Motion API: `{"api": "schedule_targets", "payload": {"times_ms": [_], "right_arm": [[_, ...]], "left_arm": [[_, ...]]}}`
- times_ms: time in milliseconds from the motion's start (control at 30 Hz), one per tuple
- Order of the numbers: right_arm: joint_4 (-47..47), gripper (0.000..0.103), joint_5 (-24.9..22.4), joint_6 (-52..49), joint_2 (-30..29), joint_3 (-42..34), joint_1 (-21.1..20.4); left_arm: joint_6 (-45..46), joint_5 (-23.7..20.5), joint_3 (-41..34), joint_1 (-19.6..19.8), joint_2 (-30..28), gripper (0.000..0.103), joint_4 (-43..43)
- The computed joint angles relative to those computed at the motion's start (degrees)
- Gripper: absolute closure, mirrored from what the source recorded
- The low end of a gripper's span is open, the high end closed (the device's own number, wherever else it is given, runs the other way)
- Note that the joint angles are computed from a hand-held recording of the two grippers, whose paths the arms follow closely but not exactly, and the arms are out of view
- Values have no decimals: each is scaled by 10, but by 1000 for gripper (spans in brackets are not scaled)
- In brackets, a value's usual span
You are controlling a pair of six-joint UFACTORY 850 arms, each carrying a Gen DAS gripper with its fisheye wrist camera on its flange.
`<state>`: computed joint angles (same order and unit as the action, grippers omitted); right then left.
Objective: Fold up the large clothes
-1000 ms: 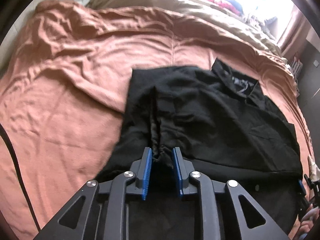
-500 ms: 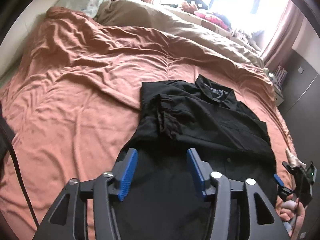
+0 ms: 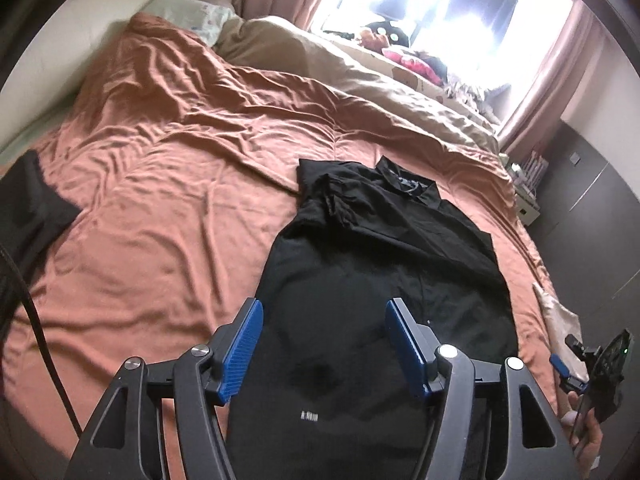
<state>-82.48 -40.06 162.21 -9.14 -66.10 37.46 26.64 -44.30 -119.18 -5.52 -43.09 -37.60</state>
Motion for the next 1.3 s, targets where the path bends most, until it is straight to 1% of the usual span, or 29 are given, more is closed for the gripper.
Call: {"api": "schedule_targets", "payload": {"times_ms": [133,200,267,333,400,433,467,500,533,567,600,667,800,867,1000,1067,1200,1300], "right_arm": [[60,22,-57,-51,21,7,37],[82,22,-85,-82,29,6,59],[95,22,-109,-102,32,2,76],[114,22,-143,-132,31,-5,99],[126,16,-183,-153,32,-9,128],[128,11,-196,-156,35,-8,140],[127,8,-210,-158,36,-9,154],[127,6,-219,-160,37,-9,163],[127,2,-236,-165,36,-10,174],[125,0,-253,-171,35,-10,185],[126,0,-274,-183,32,-14,197],[139,0,-308,-216,25,-26,220],[139,0,-343,-229,20,-24,253],[144,0,-353,-237,18,-23,265],[158,0,-389,-262,2,-35,289],[165,0,-393,-265,-2,-37,296],[181,0,-408,-283,-15,-46,310],[208,0,-415,-302,-20,-50,314]], "left_arm": [[52,31,107,17,64,38,-60],[92,43,159,25,95,38,-105],[106,60,194,29,118,38,-117],[148,79,239,33,149,38,-153],[195,92,280,38,179,38,-191],[222,94,299,42,194,37,-215],[251,94,319,46,210,35,-238],[269,97,333,48,221,31,-250],[289,111,354,49,238,28,-259],[303,131,374,49,254,28,-264],[330,152,400,49,275,28,-283],[373,161,432,54,302,26,-318],[412,170,482,64,344,25,-348],[410,185,502,66,361,23,-340],[423,166,542,82,394,23,-346],[438,166,562,87,408,22,-356],[435,140,581,100,414,22,-350],[436,129,599,105,419,20,-339]]}}
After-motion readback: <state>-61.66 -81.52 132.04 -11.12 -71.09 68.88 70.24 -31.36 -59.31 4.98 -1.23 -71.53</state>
